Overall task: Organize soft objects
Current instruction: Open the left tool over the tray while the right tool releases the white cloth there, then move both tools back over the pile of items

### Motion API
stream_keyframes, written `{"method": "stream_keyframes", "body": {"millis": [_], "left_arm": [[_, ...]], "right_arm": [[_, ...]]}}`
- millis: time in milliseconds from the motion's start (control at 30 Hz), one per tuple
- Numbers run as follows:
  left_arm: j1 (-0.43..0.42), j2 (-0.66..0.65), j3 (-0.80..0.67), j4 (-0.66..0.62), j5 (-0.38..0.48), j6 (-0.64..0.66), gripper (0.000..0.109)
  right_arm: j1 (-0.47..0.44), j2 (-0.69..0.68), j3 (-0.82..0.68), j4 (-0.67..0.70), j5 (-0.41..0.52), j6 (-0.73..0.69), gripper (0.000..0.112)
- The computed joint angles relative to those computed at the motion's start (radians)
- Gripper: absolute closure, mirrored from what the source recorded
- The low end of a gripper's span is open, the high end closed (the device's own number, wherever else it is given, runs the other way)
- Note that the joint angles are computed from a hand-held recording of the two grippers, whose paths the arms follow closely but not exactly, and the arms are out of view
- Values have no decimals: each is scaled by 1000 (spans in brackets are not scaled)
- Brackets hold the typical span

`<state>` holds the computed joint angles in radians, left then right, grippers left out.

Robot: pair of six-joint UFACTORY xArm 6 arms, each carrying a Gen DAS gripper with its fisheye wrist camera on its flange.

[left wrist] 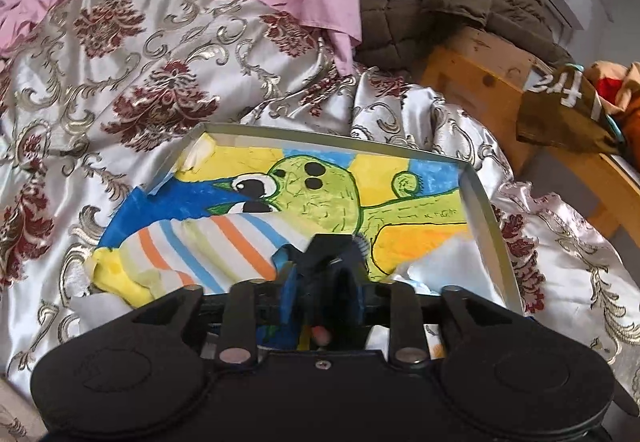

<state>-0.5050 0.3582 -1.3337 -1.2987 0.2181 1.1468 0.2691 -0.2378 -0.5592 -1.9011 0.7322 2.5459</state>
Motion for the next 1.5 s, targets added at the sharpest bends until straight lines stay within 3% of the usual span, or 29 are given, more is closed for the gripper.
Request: {"method": "stream_keyframes", "body": {"millis": [167,300,367,533,767,1033,1267,1500], "left_arm": [[-5,-26,23,-13,-35,-10,53],[-11,-83,47,-328,-94,266,32],[-7,-116,62,-459,-112,393,31],[16,-202,121,-662,-132,602,18],[69,-327,229,-903,-117,892,9],[167,-474,433,-906,-2,892,7],[258,-581,580,-906,85,930,6],[356,-660,665,-869,154,945,6]], "right_arm": [[23,-30,21,27,31,-30,20],[46,-74,50,42,61,-37,16],[55,-104,68,42,66,-19,14],[112,-173,111,53,107,-13,10],[237,-260,164,104,185,-16,10],[439,-267,165,213,345,-53,10],[599,-174,90,309,450,-170,10],[700,-83,15,406,516,-207,10]]}}
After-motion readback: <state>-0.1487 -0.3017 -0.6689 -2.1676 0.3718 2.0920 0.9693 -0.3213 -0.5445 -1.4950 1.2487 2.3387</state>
